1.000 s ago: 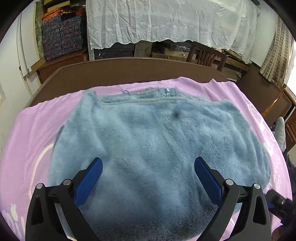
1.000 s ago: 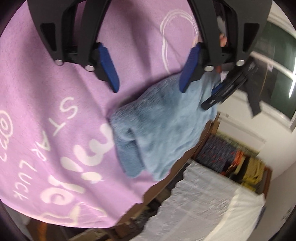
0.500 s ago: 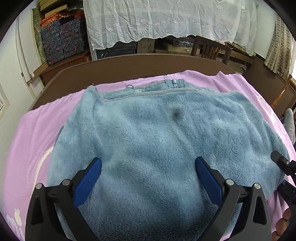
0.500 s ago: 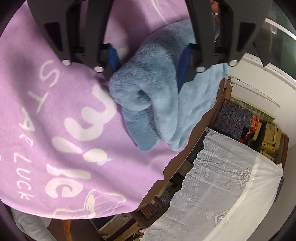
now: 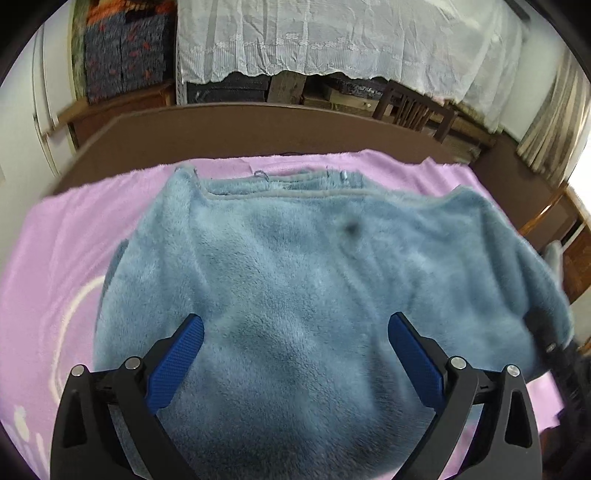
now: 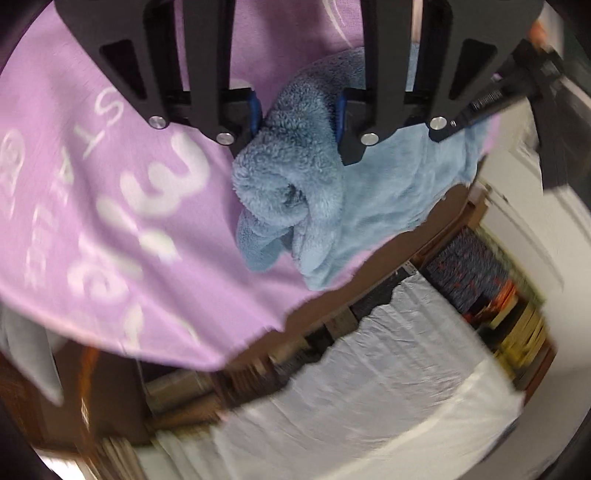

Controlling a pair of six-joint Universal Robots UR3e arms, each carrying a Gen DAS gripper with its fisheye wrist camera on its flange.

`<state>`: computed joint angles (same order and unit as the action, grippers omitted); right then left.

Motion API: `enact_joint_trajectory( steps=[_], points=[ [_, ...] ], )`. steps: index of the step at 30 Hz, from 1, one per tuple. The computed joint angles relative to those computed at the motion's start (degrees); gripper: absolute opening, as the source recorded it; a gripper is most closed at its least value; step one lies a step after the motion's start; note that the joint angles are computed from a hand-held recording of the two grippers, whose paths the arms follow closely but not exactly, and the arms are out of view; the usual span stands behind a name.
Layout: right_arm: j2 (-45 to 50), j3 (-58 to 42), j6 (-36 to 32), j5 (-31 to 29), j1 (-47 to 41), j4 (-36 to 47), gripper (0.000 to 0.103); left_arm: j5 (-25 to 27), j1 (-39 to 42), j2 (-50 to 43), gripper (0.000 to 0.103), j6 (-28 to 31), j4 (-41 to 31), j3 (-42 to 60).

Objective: Fold large clothes

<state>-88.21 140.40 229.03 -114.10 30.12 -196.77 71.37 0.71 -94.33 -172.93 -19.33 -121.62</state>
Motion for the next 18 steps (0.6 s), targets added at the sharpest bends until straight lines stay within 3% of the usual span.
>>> enact_joint_trajectory(
  steps=[4,9,15,18],
  points=[
    [3.96,-6.2,-5.35,-8.64,7.38,1.25,0.027,-8.97,5.79,4.92,0.1,2.24,-10.9,0.96],
    [7.99,-11.76,-11.21,-13.15,12.55,1.12,0.027,-15.24,8.27,11.07,0.1,6.89,-20.79,2.74],
    [11.97,-17.28,-16.94,-15.95,16.62,2.84,0.027,-15.0,-1.37,7.88,0.1,9.01,-32.18,16.73],
    [13.62,-19.31,-19.38,-17.22,18.29,2.54,0.027,-11.0,-9.57,1.32,0.1,9.85,-36.61,27.88]
  ],
)
